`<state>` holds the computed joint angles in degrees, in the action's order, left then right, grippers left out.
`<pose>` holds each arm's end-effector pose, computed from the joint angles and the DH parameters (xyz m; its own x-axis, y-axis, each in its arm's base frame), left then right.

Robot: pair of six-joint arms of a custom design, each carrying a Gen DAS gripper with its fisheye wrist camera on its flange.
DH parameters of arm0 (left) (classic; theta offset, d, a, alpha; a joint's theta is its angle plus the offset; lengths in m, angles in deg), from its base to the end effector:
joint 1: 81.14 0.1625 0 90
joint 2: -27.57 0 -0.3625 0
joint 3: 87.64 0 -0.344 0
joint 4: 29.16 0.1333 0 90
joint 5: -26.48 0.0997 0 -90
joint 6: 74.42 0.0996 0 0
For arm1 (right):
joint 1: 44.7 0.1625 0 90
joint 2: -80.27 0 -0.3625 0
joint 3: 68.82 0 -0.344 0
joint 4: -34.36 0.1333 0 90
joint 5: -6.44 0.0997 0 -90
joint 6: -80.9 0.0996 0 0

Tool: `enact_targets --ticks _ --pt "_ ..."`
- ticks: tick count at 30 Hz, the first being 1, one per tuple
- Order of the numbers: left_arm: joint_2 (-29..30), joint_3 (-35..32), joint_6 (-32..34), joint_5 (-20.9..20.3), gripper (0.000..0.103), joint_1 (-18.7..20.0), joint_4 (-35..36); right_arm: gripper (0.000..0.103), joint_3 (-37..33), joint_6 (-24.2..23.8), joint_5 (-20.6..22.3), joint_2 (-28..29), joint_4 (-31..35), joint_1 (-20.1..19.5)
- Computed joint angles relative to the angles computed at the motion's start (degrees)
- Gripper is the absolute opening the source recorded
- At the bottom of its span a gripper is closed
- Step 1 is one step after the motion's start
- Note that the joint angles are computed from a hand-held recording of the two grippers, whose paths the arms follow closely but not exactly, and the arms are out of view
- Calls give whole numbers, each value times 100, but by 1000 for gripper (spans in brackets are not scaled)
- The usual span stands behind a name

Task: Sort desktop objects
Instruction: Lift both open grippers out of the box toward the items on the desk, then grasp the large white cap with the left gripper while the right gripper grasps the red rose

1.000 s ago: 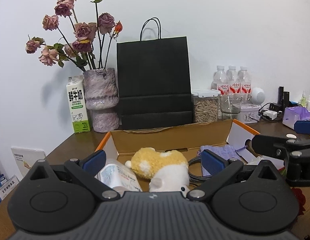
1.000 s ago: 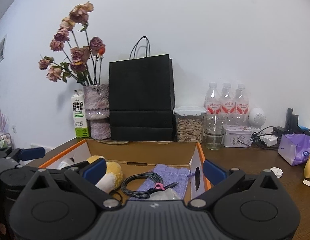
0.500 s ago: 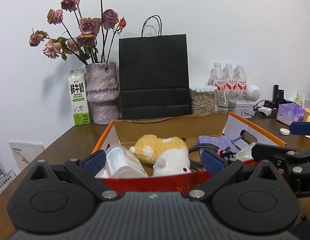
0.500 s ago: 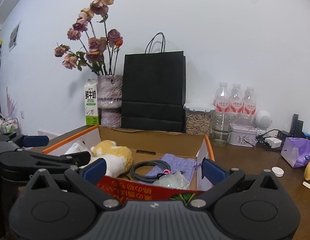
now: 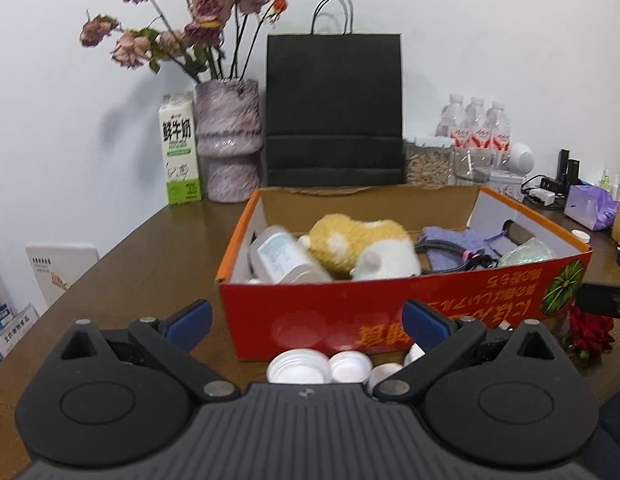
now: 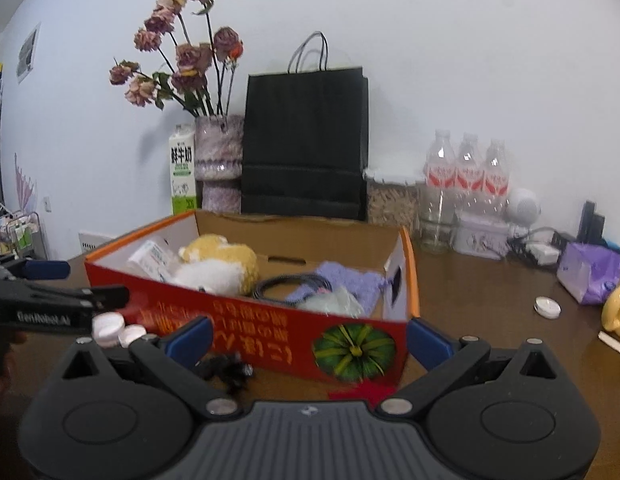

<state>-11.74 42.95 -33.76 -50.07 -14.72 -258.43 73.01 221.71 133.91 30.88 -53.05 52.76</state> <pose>-0.0212 -0.4397 0.0575 -0.5542 0.5746 -0.6022 0.8289 0.3150 -0.4622 0.1099 -0.2794 -0.0122 -0.6637 0.3309 0.6708 -0.5558 0.3820 -0.7384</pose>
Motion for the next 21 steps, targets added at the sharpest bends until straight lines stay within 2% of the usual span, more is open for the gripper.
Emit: enact_targets --ticks 7,12,21 --pt "-189 -227 46 343 103 142 809 103 -47 623 283 -394 969 -332" --pt "-170 -409 -108 864 103 105 1329 103 -184 787 489 -382 1307 -441" --pt "-334 -372 -201 766 103 172 1530 103 -321 904 575 -336 1589 -531"
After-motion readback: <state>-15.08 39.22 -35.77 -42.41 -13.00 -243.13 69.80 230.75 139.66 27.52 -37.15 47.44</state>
